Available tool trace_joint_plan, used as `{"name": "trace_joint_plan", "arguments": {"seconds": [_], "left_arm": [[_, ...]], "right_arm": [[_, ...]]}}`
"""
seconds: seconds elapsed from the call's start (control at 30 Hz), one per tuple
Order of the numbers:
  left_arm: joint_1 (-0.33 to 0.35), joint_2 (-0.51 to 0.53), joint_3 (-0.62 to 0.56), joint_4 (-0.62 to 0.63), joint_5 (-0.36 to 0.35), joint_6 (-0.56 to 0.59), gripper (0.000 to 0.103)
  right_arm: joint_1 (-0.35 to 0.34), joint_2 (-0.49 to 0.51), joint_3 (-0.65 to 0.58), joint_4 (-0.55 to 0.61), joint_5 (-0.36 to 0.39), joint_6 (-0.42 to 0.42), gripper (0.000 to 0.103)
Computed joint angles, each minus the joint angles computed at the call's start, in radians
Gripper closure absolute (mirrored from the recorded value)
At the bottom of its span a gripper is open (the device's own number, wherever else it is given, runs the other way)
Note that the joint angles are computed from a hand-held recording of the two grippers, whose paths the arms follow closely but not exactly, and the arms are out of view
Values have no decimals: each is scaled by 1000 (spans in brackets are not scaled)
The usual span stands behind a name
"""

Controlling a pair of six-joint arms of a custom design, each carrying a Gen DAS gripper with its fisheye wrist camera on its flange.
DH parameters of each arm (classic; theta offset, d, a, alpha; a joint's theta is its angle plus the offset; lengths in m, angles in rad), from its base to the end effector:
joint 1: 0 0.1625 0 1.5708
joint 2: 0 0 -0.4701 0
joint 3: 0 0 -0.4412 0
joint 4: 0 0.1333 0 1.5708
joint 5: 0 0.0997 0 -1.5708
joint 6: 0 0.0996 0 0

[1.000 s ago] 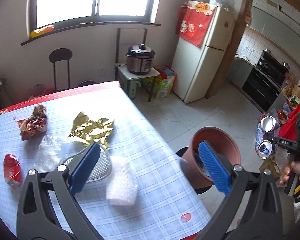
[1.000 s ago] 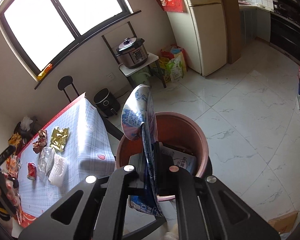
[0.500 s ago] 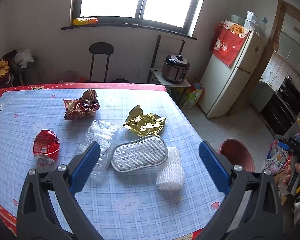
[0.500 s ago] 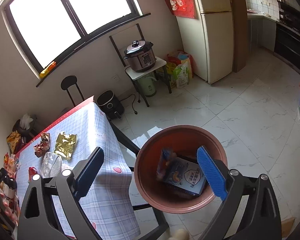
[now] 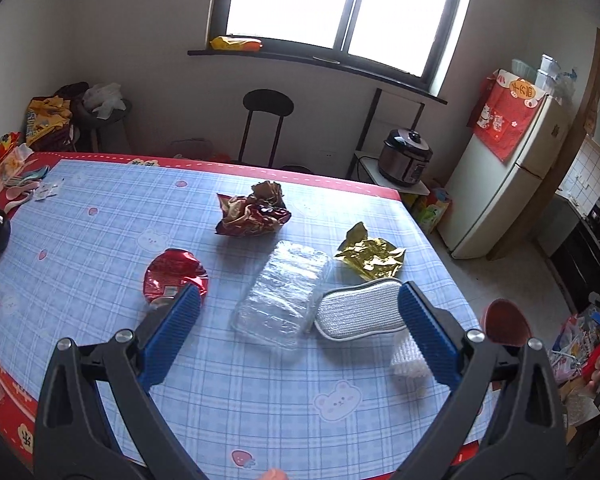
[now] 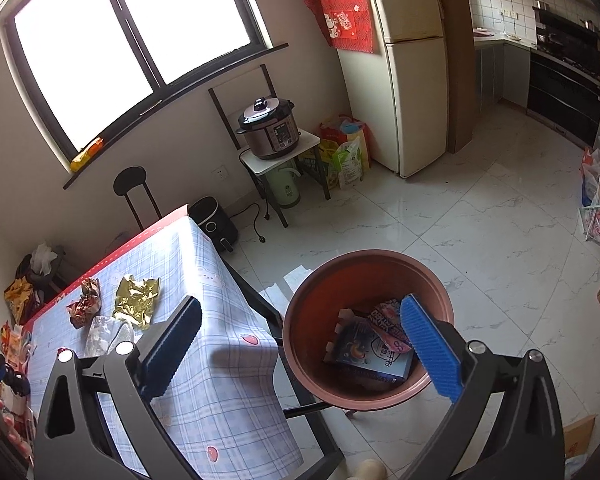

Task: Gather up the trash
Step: 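Move both open tools back over the table toward the remaining trash, then grasp the white foam net sleeve with the right tool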

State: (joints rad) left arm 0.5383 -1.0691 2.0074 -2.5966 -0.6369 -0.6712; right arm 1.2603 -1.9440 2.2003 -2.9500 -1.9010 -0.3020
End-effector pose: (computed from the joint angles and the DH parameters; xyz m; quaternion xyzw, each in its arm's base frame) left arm -0.3984 -0.4864 0.1685 0.1409 0.8811 -0.3641 0.2668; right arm -0.0210 -0.3960 0.5375 -0.0911 -0.8346 0.4588 0.2910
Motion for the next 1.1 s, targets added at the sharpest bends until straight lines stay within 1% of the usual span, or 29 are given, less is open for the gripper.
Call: {"name": "trace_joint_plan", "arguments": {"seconds": [0.07, 0.17, 0.23, 0.33, 0.43, 0.53, 0.7, 0.77, 0.83, 0.9, 0.97, 1.03, 1.07, 1.1], "left_arm": [[6, -31, 26, 9, 15, -7, 6], [17, -75, 70, -16, 39, 14, 6], [26, -102, 101, -57, 63, 38, 6], [48, -139, 142, -119, 96, 83, 5], [75, -179, 177, -168, 115, 129, 5], [107, -223, 203, -177, 113, 161, 5], [167, -306, 233, -144, 87, 194, 5], [186, -339, 242, -121, 81, 185, 5], [205, -373, 249, -100, 63, 182, 5], [213, -397, 254, -48, 78, 157, 5], [225, -420, 258, -7, 84, 128, 5], [244, -443, 266, -1, 71, 116, 6], [252, -449, 268, 2, 65, 114, 6], [259, -453, 270, -2, 60, 119, 6]], "right_arm": [[37, 6, 10, -16, -33, 3, 5], [103, 32, 28, -56, -99, -1, 5], [153, 65, 40, -93, -155, -9, 5], [216, 120, 56, -142, -213, -5, 5], [255, 193, 65, -177, -234, 18, 5], [287, 294, 72, -233, -246, 23, 5], [303, 486, 48, -242, -227, 91, 5], [309, 562, 27, -243, -246, 108, 6], [318, 632, 3, -247, -280, 119, 9], [321, 686, -21, -233, -315, 142, 16], [319, 721, -36, -218, -342, 173, 22], [316, 737, -47, -181, -363, 213, 27], [311, 736, -50, -150, -367, 240, 33], [305, 729, -47, -124, -354, 268, 44]]}}
